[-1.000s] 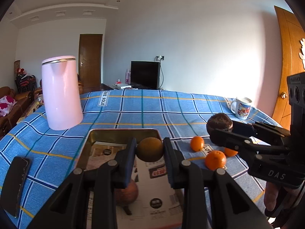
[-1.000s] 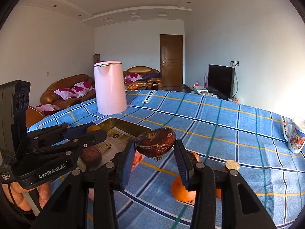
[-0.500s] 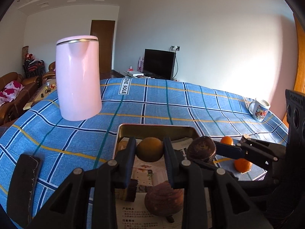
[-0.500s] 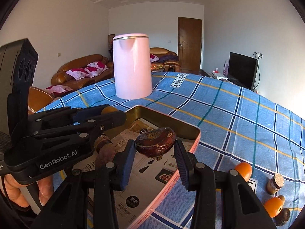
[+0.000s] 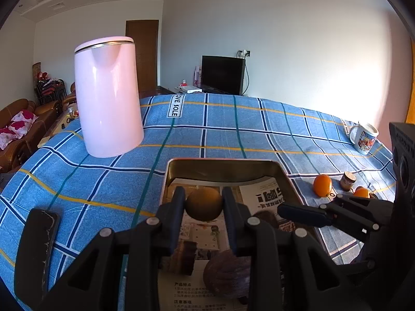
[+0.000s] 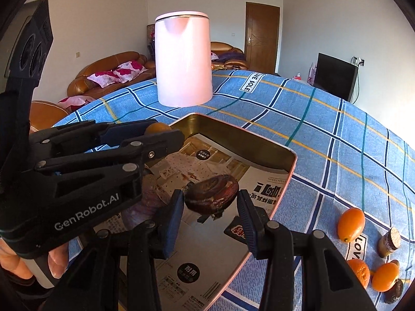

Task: Organize fruits
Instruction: 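Carry the yellow fruit and brown pastry into the pink tin and open both tools, then grasp the large orange with the left tool while the right tool grasps another brown pastry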

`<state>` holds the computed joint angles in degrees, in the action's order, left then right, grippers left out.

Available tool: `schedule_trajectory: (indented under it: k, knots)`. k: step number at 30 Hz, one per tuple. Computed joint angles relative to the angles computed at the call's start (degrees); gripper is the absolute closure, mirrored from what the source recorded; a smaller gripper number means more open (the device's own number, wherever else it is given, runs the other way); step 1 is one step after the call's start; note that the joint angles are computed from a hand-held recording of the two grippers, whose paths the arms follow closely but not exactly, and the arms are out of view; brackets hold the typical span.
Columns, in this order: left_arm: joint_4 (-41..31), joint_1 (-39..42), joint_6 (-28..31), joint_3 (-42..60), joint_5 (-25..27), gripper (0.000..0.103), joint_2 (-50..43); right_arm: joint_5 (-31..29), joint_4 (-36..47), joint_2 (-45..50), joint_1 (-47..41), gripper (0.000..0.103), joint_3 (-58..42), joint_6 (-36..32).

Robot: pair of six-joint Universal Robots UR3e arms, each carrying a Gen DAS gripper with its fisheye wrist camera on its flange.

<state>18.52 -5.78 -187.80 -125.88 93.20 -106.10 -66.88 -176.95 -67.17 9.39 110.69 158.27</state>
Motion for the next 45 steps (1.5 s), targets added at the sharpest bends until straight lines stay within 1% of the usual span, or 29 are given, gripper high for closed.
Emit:
schedule_trajectory:
  k: [1, 2, 3, 4, 5, 7, 9, 11, 13, 16, 19, 22, 24, 28, 30, 32, 34, 37, 38, 42, 43, 44, 45]
  knots:
    - [-0.01, -0.19, -0.25, -0.02, 0.20, 0.071, 0.20, 0.77, -0.29, -0.58, -0.52, 0.054, 0.73, 0.01]
    - [0.19, -0.30, -0.52, -0.13, 0.30, 0.067, 0.44, 1.75, -1.05, -1.30, -1.18, 0.049, 1.84, 0.14]
    - [0.54, -0.69, -0.92, -0.25, 0.79, 0.063, 0.71, 2.79, -1.83, -1.95, -1.89, 0.046, 2.92, 0.26]
    - [0.72, -1.27, -1.47, -0.13, 1.56, 0.055, 0.86, 3.45, -2.51, -2.78, -2.46, 0.040, 4.02, 0.38]
    - [1.04, -1.88, -1.96, -0.11, 2.18, 0.049, 1.12, 4.05, -3.33, -3.72, -3.20, 0.037, 5.31, 0.44]
    - [1.59, -3.33, -2.08, -0.08, 2.94, 0.047, 1.75, 5.60, -4.53, -6.47, -5.23, 0.035, 8.61, 0.13]
    - [1.49, -5.43, -2.03, 0.66, 4.35, 0.046, 1.92, 8.34, -5.45, -10.29, -9.08, 0.035, 13.46, -2.22]
    - [1.42, -7.85, -2.00, 1.92, 5.67, 0.039, 1.40, 9.89, -6.71, -14.29, -13.94, 0.035, 18.54, -4.34]
    - [1.04, -10.67, -2.39, 3.92, 7.00, 0.037, 0.17, 11.56, -6.93, -18.46, -20.16, 0.035, 23.34, -6.75]
    - [-1.14, -14.89, -2.36, 8.63, 7.64, 0.037, -2.79, 12.88, -6.30, -23.39, -29.91, 0.035, 28.43, -9.79]
    - [-4.53, -18.59, -2.13, 14.50, 7.49, 0.037, -6.76, 13.91, -4.28, -25.31, -38.59, 0.035, 30.35, -12.14]
    - [-8.70, -21.67, -2.27, 21.05, 6.89, 0.037, -11.22, 11.95, -3.03, -23.69, -42.78, 0.035, 28.78, -11.55]
    - [-11.48, -23.14, -2.48, 25.07, 6.27, 0.037, -14.04, 11.83, -1.21, -22.60, -44.61, 0.035, 27.55, -11.35]
    - [-16.46, -25.02, -2.48, 31.92, 6.11, 0.037, -18.49, 12.34, 2.98, -20.38, -45.63, 0.035, 25.48, -13.41]
    - [-18.50, -25.16, -2.57, 34.03, 5.39, 0.037, -19.73, 13.35, 7.02, -20.43, -46.07, 0.035, 24.23, -15.16]
    - [-21.40, -25.01, -2.74, 36.41, 4.41, 0.037, -20.84, 13.20, 7.50, -20.29, -46.10, 0.035, 24.07, -15.53]
    - [-23.93, -24.45, -3.01, 37.85, 2.13, 0.037, -21.30, 13.03, 10.36, -19.64, -45.76, 0.036, 22.68, -16.42]
    - [-28.04, -23.85, -3.50, 40.76, -0.42, 0.037, -22.42, 12.47, 14.15, -18.35, -45.26, 0.044, 20.32, -16.62]
    - [-29.48, -23.57, -3.69, 41.81, -1.25, 0.037, -22.79, 12.14, 14.60, -18.09, -45.01, 0.045, 19.91, -16.45]
    - [-32.97, -23.18, -3.87, 44.97, -1.23, 0.036, -23.87, 11.21, 17.39, -16.83, -44.07, 0.051, 17.81, -16.89]
    - [-34.30, -23.18, -4.17, 46.02, -1.02, 0.040, -24.35, 11.17, 17.27, -16.87, -44.03, 0.051, 17.87, -16.91]
    - [-35.27, -23.09, -4.15, 46.61, -1.33, 0.045, -24.58, 10.88, 16.99, -16.87, -43.86, 0.051, 17.93, -16.87]
    - [-35.62, -23.10, -4.23, 46.83, -1.32, 0.046, -24.66, 10.59, 16.70, -16.89, -43.67, 0.051, 18.03, -16.79]
